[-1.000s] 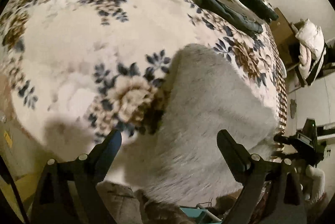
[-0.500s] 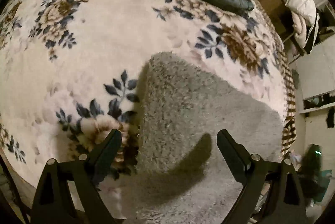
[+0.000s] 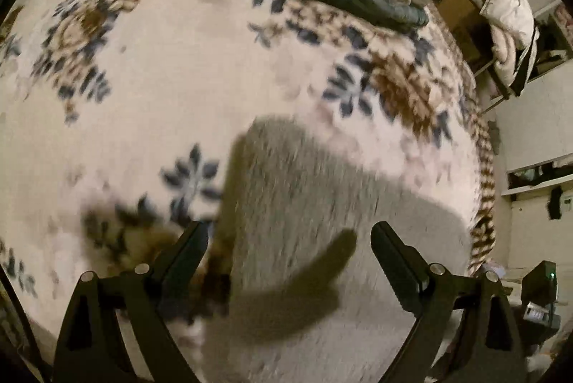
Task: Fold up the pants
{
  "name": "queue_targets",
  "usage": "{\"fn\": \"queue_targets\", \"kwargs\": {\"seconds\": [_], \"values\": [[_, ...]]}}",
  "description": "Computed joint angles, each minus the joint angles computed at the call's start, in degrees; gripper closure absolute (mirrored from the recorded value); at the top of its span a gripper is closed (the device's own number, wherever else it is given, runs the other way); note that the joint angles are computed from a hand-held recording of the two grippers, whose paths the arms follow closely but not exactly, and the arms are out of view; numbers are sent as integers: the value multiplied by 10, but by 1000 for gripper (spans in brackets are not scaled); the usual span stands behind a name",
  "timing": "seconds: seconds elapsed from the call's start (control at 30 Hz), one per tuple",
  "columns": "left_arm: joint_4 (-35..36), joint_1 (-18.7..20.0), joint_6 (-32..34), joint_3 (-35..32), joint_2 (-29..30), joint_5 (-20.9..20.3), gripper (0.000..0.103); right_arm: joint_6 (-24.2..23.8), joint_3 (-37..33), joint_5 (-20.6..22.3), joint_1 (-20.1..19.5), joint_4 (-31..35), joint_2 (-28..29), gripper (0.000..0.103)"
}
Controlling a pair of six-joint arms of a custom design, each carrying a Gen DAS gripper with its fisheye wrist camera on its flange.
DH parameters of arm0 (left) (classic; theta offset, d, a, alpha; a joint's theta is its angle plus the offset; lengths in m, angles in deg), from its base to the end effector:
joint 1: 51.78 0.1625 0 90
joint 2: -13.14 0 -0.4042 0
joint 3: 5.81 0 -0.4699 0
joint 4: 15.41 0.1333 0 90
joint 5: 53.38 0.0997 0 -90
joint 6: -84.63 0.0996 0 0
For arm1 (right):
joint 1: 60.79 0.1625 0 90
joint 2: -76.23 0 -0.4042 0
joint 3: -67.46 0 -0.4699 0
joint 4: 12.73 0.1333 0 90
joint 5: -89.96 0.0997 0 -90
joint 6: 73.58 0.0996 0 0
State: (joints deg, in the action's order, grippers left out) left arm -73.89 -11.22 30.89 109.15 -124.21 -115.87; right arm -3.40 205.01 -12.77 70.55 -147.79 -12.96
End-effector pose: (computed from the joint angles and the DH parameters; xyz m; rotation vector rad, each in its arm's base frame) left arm -0.0518 -0.2803 0.5123 -0.0485 2.6953 -0.3833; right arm 0.3557 -0.2357 0.1128 -0.7281 -2.8699 0.2250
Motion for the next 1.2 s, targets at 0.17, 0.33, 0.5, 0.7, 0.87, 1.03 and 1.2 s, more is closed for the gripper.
{"fn": "queue_targets", "kwargs": {"seconds": [0.17,0.33,0.5,0.7,0.87,1.03,1.2], "values": [[-163,166,126,18,64,-78,13,-97,10,30,-101,-121,51,18],[-210,219,166,24,78,-78,70,-183,-55,-36,-100,-103,130,69],[-231,284,133,18,69,-105,67,-157,-73,-45,-118,-68,142,54],[-131,158,56,-5,16,-75,34,-39,-31,-15,-55,-35,46,22],[-13,31,-51,7,-46,-75,34,82,55,79,-37,-98,13,21],[39,7,-97,34,-85,-103,34,105,63,71,7,-122,31,85],[51,5,-112,38,-103,-119,34,91,50,84,13,-20,13,70]]}}
